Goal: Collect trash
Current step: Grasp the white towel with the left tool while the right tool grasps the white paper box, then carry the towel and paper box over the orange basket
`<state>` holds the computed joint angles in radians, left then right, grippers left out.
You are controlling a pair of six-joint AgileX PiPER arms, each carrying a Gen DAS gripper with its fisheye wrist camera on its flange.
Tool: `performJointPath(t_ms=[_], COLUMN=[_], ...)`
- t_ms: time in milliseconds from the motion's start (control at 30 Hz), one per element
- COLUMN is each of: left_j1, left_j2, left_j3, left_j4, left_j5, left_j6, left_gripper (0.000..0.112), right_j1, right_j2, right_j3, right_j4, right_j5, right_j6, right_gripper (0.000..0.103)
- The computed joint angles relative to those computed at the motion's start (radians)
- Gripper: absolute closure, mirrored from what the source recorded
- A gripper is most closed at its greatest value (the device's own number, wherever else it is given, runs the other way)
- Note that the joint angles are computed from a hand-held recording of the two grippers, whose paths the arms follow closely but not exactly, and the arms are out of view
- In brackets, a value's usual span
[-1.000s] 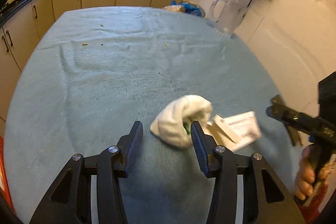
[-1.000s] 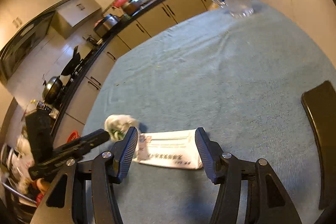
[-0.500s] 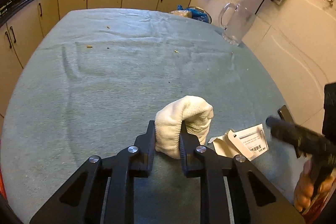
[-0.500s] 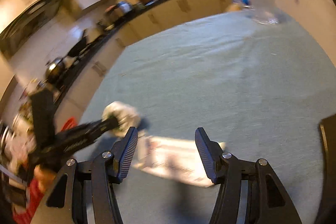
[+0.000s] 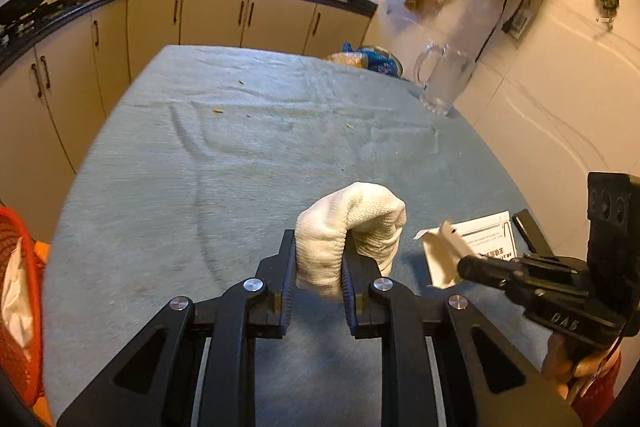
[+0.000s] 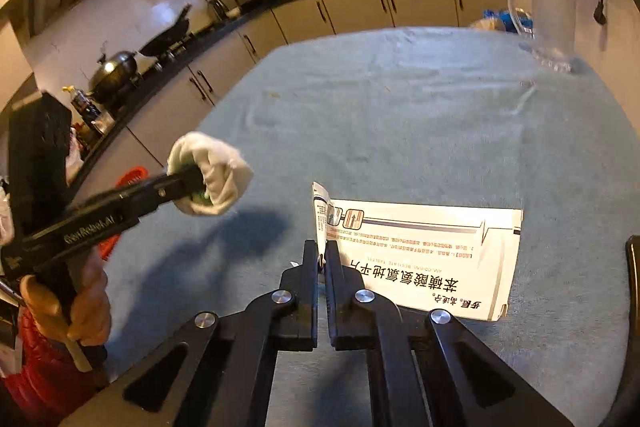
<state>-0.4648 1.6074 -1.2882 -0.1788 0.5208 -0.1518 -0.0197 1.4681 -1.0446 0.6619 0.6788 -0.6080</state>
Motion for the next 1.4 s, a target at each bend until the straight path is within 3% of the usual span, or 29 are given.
performJointPath(t_ms=[367, 667, 867, 1067, 1400], left_j1=[0.21, 0.602, 0.867, 0.997, 1.009], left_j2=[-0.278, -0.455, -0.454, -0.388, -0.315], left_j3=[0.224, 0.381, 0.455, 0.494, 0.516], left_j4=[-0.153, -0.325, -0.488, -0.595, -0.657], left_j5=[-0.007, 0.064, 0.109, 0.103, 0.057], left_j6=[0.168, 0.446, 0.701, 0.877, 0.974], left_gripper=[0.093, 0.093, 0.093, 0.093, 0.093], right_j1=[0.214, 0.467, 0.59, 0.664, 0.693], right_j2=[0.009, 0.228, 0.433, 0.646, 0.982], right_j3=[-0.073, -0.313, -0.557, -0.858, -1.372], right_j4=[0.016, -0.005, -0.002, 0.028, 0.02], right_j5=[-0.033, -0.052, 0.004, 0.1, 0.28], right_j6=[0.096, 0.224, 0.302, 0.388, 0.591], right_gripper=[0.099, 0.099, 0.099, 0.099, 0.099])
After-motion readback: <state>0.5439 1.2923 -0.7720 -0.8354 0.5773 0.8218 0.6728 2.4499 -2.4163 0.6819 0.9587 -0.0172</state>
